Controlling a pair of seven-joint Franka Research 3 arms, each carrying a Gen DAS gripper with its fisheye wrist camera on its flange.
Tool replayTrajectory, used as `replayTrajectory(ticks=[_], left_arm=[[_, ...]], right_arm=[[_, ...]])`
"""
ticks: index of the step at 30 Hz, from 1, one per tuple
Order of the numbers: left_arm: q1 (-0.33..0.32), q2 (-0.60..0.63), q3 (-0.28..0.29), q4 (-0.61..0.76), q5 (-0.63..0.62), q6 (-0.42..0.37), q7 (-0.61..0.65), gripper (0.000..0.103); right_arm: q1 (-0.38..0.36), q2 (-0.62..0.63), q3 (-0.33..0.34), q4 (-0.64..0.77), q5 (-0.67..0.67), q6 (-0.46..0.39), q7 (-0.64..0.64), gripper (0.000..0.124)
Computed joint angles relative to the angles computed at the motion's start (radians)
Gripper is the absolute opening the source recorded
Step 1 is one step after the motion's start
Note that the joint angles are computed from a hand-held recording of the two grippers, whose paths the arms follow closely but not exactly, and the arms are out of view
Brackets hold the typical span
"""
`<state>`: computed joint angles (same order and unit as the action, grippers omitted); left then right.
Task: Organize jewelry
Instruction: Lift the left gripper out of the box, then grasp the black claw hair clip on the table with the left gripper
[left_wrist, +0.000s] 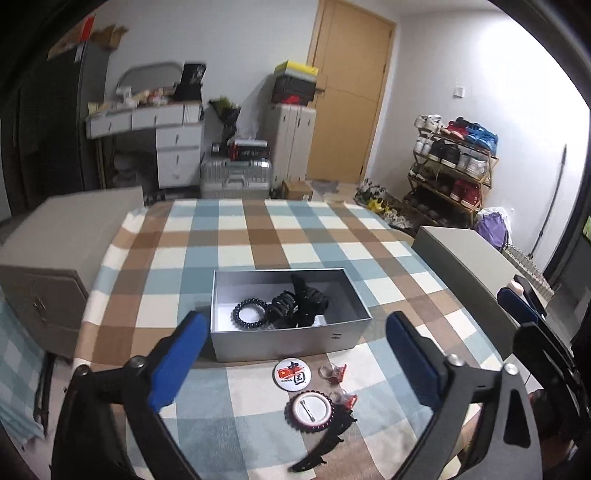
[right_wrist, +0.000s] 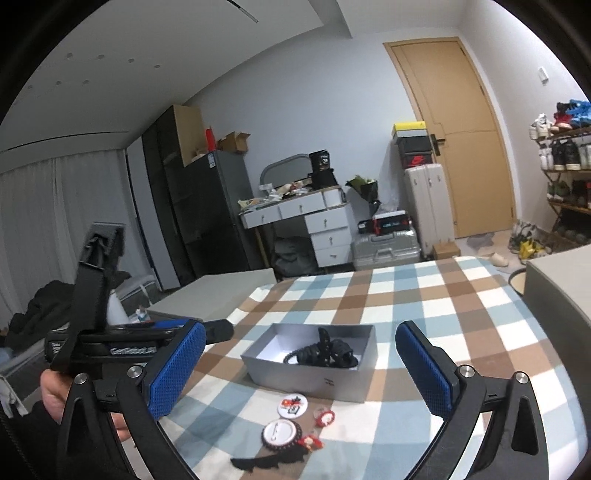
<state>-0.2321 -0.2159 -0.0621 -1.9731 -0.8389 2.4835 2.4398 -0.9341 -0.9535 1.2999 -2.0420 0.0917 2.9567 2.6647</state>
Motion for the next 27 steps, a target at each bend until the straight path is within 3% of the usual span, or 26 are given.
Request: replayTrajectory(ticks=[4,7,12,14,18,27], left_arm=[[-0.015,-0.055,0.006,-0.075,-0.022,0.049,0.046,0.101],[-0.017,-0.074,0.009,-0.119,0.033,0.046,0.024,0.101],[-0.017,-0.087,0.015,-0.177,0.129,0.034,-0.025,0.101],[-0.020,-0.086,0.024,-0.185,0.146,0.003,-0.037,0.101],[-0.002,-0.033,0.012,-0.140,0.240,-0.148,-0.085,0.101],[0.006,0.008,-0.035,-0.106,0.304,-0.202,-0.056,0.101]], right_arm=[[0.042,-0.066,-0.018,-0.037,0.014,-0.041,0.051,0.103],[0.070,-0.104,-0.024,-0.056,0.018,-0.096,0.090,0.103],[0.122,-0.063,-0.024,-0.078,0.004,-0.160,0.097,0.103],[0.146,-0.035,-0.030,-0.090,-0.006,-0.183,0.093,0.103],[0.191,0.015,-0.041,-0.128,-0.013,-0.179,0.130,0.103],[0.204,0.091,-0.011,-0.124,-0.080,-0.216,0.186,0.103]])
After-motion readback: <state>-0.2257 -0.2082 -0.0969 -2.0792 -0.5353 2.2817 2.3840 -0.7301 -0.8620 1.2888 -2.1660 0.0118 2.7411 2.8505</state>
